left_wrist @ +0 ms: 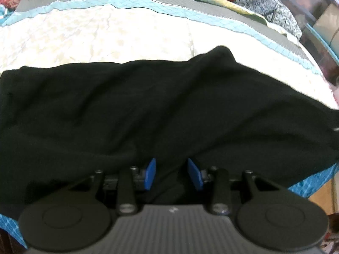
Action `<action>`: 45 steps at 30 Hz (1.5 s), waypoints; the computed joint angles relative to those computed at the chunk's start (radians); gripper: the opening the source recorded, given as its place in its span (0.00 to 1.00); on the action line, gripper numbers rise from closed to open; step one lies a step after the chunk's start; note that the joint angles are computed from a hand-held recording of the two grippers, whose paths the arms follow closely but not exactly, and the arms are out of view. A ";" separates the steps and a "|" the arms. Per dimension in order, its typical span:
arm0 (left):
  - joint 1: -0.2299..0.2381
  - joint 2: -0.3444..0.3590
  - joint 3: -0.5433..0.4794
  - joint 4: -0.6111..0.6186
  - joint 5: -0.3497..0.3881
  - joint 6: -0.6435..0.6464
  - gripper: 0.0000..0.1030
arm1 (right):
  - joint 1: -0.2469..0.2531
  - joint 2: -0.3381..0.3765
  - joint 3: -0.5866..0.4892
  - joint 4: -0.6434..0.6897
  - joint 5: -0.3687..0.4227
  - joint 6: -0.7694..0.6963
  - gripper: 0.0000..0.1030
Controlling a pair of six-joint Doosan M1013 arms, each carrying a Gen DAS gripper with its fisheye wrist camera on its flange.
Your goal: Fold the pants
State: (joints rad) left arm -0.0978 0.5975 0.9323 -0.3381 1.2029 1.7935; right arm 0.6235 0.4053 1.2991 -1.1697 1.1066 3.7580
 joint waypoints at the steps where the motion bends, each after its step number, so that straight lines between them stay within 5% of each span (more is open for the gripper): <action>1: 0.005 -0.001 -0.001 -0.014 -0.003 -0.001 0.34 | 0.008 0.010 -0.028 -0.015 -0.007 -0.071 0.14; 5: 0.025 -0.023 0.021 -0.071 -0.066 0.021 0.35 | 0.041 0.068 -0.155 0.005 -0.104 -0.414 0.14; 10: 0.055 -0.032 0.029 -0.123 -0.085 0.013 0.36 | 0.075 0.197 -0.352 0.285 -0.155 -0.966 0.14; 13: 0.070 -0.037 0.042 -0.133 -0.082 0.006 0.36 | 0.080 0.296 -0.490 0.482 -0.038 -1.291 0.18; 16: 0.087 -0.043 0.062 -0.160 -0.075 0.008 0.36 | 0.109 0.347 -0.568 0.419 0.062 -1.441 0.28; 19: 0.098 -0.046 0.073 -0.186 -0.073 0.020 0.37 | 0.105 0.302 -0.521 0.437 0.013 -1.385 0.52; 21: 0.107 -0.046 0.078 -0.208 -0.071 0.027 0.37 | 0.106 0.261 -0.466 0.420 -0.017 -1.309 0.53; 25: 0.113 -0.040 0.074 -0.235 -0.066 0.036 0.40 | 0.095 0.167 -0.321 0.380 -0.135 -1.007 0.50; 29: 0.109 -0.044 0.082 -0.240 -0.072 0.048 0.43 | 0.066 0.091 -0.180 0.309 -0.249 -0.570 0.33; 31: 0.112 -0.046 0.086 -0.249 -0.073 0.051 0.43 | 0.050 0.090 -0.169 0.291 -0.232 -0.459 0.26; 35: 0.120 -0.048 0.088 -0.261 -0.073 0.035 0.43 | -0.005 0.150 -0.249 0.458 -0.197 -0.559 0.14; 38: 0.123 -0.053 0.091 -0.257 -0.083 0.028 0.43 | -0.029 0.192 -0.309 0.493 -0.341 -0.599 0.13; 40: 0.124 -0.054 0.091 -0.252 -0.083 0.020 0.43 | -0.038 0.261 -0.432 0.569 -0.364 -0.788 0.15; 43: 0.125 -0.052 0.086 -0.250 -0.077 0.008 0.43 | -0.048 0.389 -0.664 0.751 -0.210 -1.051 0.16; 45: 0.127 -0.056 0.089 -0.253 -0.082 0.018 0.43 | -0.044 0.419 -0.705 0.768 -0.174 -1.062 0.16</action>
